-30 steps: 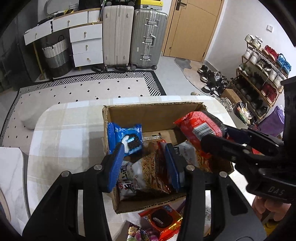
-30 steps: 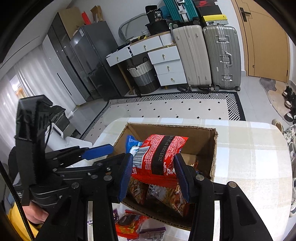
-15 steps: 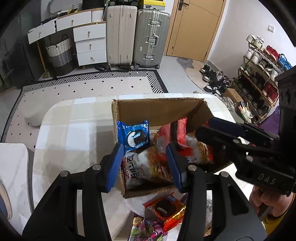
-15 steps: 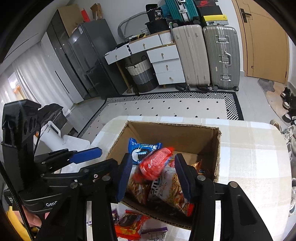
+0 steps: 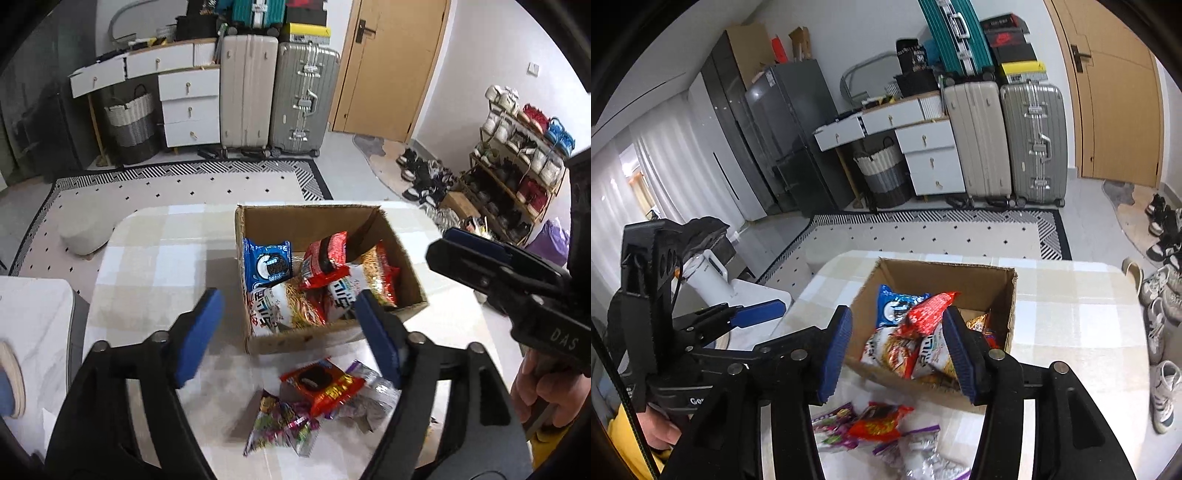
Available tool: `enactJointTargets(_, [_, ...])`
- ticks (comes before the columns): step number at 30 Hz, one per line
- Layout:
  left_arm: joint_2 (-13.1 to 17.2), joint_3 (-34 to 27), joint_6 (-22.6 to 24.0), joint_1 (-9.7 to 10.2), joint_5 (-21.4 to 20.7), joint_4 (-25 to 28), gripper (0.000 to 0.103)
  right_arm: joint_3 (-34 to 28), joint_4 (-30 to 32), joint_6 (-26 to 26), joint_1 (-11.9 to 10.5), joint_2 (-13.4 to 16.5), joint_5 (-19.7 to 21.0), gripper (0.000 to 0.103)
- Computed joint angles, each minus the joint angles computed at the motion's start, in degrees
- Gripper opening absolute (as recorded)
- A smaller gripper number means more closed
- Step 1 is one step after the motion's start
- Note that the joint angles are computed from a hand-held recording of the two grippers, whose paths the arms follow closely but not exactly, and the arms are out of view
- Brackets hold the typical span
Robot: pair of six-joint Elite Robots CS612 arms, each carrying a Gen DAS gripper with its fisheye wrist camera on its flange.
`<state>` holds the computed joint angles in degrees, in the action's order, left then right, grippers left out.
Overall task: Organize snacks
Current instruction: 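Withdraw both tools back toward the remaining snacks on the table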
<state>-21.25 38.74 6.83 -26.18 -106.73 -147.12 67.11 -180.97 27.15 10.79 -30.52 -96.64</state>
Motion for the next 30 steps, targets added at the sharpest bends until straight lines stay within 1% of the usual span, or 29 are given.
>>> enactJointTargets(2, [-2.3, 4.1, -0.4, 0.22, -0.4, -3.2, 0.079, 1.6, -1.5, -0.6, 0.5, -1.0, -0.9, 0.063])
enactJointTargets(5, [-5.6, 9.9, -1.1, 0.62, -1.1, -7.9, 0.079, 4.7, -4.9, -2.0, 1.8, -2.7, -3.2, 0.064])
enactJointTargets(7, [-7.4, 13.0, -1.4, 0.79, -1.7, -10.2, 0.08, 6.1, -6.8, -2.7, 2.6, -3.6, -4.7, 0.068])
enactJointTargets(9, [-9.9, 17.5, -0.9, 0.85, -1.8, -13.9, 0.081, 7.8, -9.4, -3.0, 3.2, -4.3, -5.7, 0.076])
enactJointTargets(11, [-11.9, 21.1, -0.4, 0.97, -2.1, -16.7, 0.083, 9.5, -12.0, -3.5, 4.1, -5.0, -6.9, 0.079])
enactJointTargets(15, [-15.8, 28.4, -0.8, 1.64, -5.1, -21.6, 0.083, 12.7, -16.7, -4.2, 5.6, -6.0, -9.0, 0.084])
enactJointTargets(17, [-17.3, 31.3, -1.1, 1.87, -5.8, -23.8, 0.083, 14.3, -19.7, -5.0, 6.6, -6.4, -11.4, 0.084])
enactJointTargets(19, [-18.9, 34.6, -1.4, 2.17, -6.5, -26.5, 0.083, 15.6, -23.0, -5.2, 7.6, -6.5, -13.8, 0.088])
enactJointTargets(21, [-20.3, 37.5, -1.9, 2.48, -6.9, -29.2, 0.085, 17.0, -25.4, -4.5, 8.2, -6.8, -14.6, 0.092])
enactJointTargets(24, [-22.1, 41.8, -2.8, 2.86, -6.6, -33.1, 0.087, 19.1, -29.2, -2.6, 9.1, -7.1, -15.8, 0.093])
enactJointTargets(26, [-23.1, 44.8, -4.2, 3.22, -6.4, -35.8, 0.088, 20.1, -31.0, -1.9, 10.0, -7.0, -18.0, 0.095])
enactJointTargets(28, [-23.6, 46.6, -4.4, 3.59, -7.1, -36.3, 0.088, 20.7, -32.5, -1.4, 10.9, -6.8, -20.8, 0.098])
enactJointTargets(30, [-24.2, 48.7, -4.7, 3.76, -6.0, -37.6, 0.088, 21.1, -34.0, -0.9, 11.5, -6.5, -22.5, 0.099])
